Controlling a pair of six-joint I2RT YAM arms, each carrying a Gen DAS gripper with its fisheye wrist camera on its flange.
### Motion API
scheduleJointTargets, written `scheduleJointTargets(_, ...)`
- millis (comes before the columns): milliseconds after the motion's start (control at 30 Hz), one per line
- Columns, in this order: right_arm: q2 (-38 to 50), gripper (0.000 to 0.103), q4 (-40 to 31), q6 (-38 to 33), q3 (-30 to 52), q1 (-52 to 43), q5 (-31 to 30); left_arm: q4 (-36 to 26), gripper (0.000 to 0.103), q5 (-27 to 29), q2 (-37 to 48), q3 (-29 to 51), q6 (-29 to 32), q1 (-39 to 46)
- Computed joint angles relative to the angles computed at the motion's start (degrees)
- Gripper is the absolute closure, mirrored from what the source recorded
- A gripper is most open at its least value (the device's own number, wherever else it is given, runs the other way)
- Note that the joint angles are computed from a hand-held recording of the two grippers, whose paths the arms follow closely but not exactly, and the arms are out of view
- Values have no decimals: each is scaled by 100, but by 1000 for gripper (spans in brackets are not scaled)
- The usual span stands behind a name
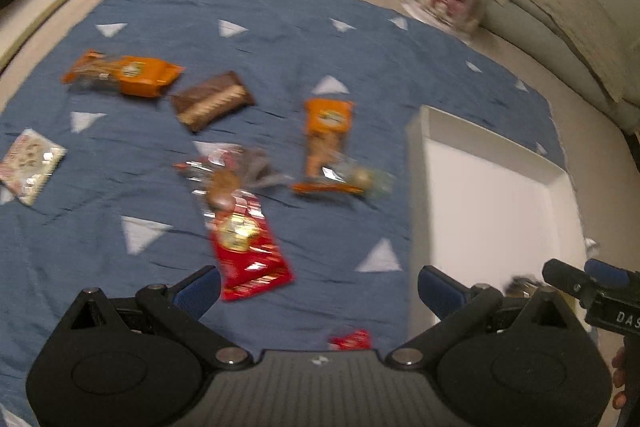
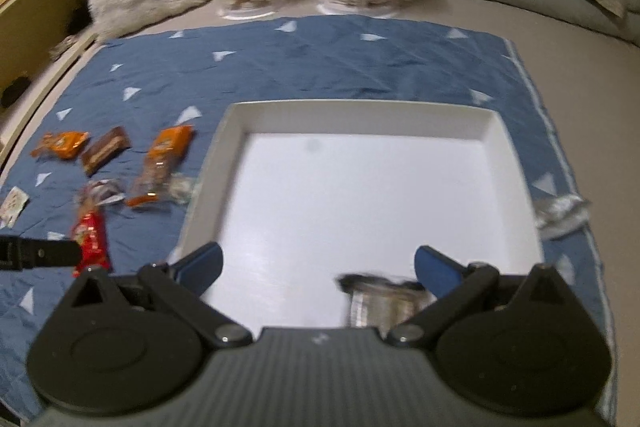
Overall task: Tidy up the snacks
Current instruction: 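Grasp the red-and-clear snack packet with the left tool while the right tool grasps the small red candy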
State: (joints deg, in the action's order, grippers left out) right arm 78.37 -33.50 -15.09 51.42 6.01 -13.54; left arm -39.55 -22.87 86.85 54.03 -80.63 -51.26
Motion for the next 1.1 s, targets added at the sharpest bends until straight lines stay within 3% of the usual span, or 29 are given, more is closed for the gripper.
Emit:
scheduleJointTargets(300, 299, 0, 41, 613, 149, 1070, -52, -81, 0, 13, -815, -903, -238, 213)
scheduleJointTargets(567, 575, 1, -168, 1091, 245, 1901, -80, 807, 5, 377, -1244, -1678, -604, 545)
scheduleJointTargets(600, 640, 3, -230, 1139, 271, 1964, -173, 890, 7, 406, -1252, -1714, -604, 578)
scheduleJointTargets(667, 752, 21, -339, 1283, 288, 2070, -369, 1028, 8, 453, -1204, -1744, -558, 658)
scheduleJointTargets(767, 1002, 37, -496, 1570, 345, 2242, -465, 1176, 9, 494, -1066, -1738, -474, 756)
scheduleJointTargets(967, 1449, 43, -549, 2101, 316, 2570, -468, 1447, 15, 724, -655, -1684, -397, 1026)
scheduleJointTargets(1100, 1613, 43, -552, 2196, 309, 2827, -38, 1649, 19, 839, -334, -1631, -431, 1159)
